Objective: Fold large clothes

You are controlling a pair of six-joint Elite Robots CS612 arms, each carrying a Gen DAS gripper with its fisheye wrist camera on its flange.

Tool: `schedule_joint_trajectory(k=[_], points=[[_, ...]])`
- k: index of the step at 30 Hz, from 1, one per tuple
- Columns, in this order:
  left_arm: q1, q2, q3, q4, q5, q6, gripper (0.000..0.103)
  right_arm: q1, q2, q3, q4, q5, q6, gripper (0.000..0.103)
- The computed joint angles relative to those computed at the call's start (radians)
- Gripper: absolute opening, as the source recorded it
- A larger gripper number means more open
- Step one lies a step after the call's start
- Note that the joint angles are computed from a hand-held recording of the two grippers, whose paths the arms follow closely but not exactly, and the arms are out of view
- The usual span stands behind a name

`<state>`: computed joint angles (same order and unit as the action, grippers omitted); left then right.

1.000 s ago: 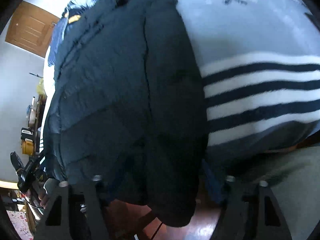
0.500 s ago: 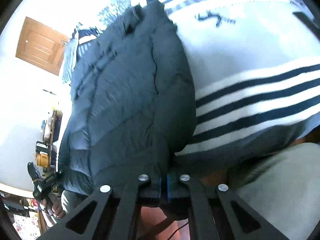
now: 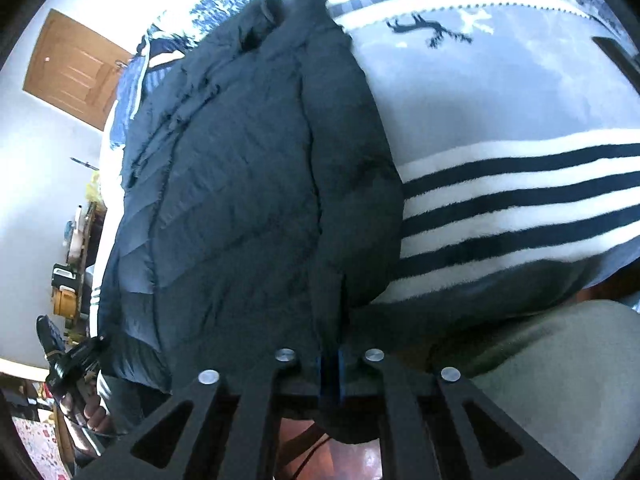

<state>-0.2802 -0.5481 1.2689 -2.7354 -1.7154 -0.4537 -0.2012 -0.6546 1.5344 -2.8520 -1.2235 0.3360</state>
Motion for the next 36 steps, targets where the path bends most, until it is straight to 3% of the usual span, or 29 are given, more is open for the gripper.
schedule_joint_trajectory(k=[2,5,7,9,10,11,13,16,22,25,30,33,36], points=[[-0.001,0.009,-0.011,0.016,0.011,-0.007,0.025,0.003,0.012,-0.023,0.035,-0.008,-0.004,0.019],[-0.003,0.018,-0.024,0.043,0.020,-0.004,0.027,0.004,0.024,-0.041,0.078,-0.015,0.000,0.043],[-0.013,0.029,-0.047,0.071,0.043,0.013,0.027,0.004,0.029,-0.047,0.092,-0.009,0.001,0.046],[-0.022,0.032,-0.057,0.090,0.067,0.033,0.023,0.004,0.028,-0.044,0.084,-0.006,-0.003,0.038],[-0.027,0.029,-0.052,0.078,0.077,0.041,0.009,0.004,0.027,-0.041,0.079,-0.001,-0.005,0.020],[-0.031,0.023,-0.039,0.049,0.084,0.051,0.007,0.002,0.023,-0.033,0.065,0.010,-0.008,0.010],[-0.046,-0.003,0.010,-0.047,0.144,0.068,0.004,-0.001,0.013,-0.015,0.029,0.031,-0.021,0.005],[-0.048,-0.041,0.078,-0.159,0.151,0.063,0.003,-0.009,-0.010,0.030,-0.052,0.083,-0.020,0.004],[-0.004,-0.119,0.204,-0.333,-0.006,0.008,0.002,-0.034,-0.069,0.127,-0.190,0.176,-0.002,0.003],[0.023,-0.144,0.243,-0.420,-0.110,-0.034,0.002,-0.054,-0.105,0.178,-0.283,0.235,0.016,0.003],[0.056,-0.181,0.293,-0.551,-0.220,-0.071,0.002,-0.075,-0.158,0.227,-0.405,0.321,0.036,0.002],[0.067,-0.171,0.256,-0.587,-0.257,-0.103,0.002,-0.078,-0.177,0.233,-0.448,0.356,0.037,0.002],[0.067,-0.152,0.196,-0.557,-0.258,-0.107,0.002,-0.085,-0.170,0.209,-0.477,0.392,0.062,0.002]])
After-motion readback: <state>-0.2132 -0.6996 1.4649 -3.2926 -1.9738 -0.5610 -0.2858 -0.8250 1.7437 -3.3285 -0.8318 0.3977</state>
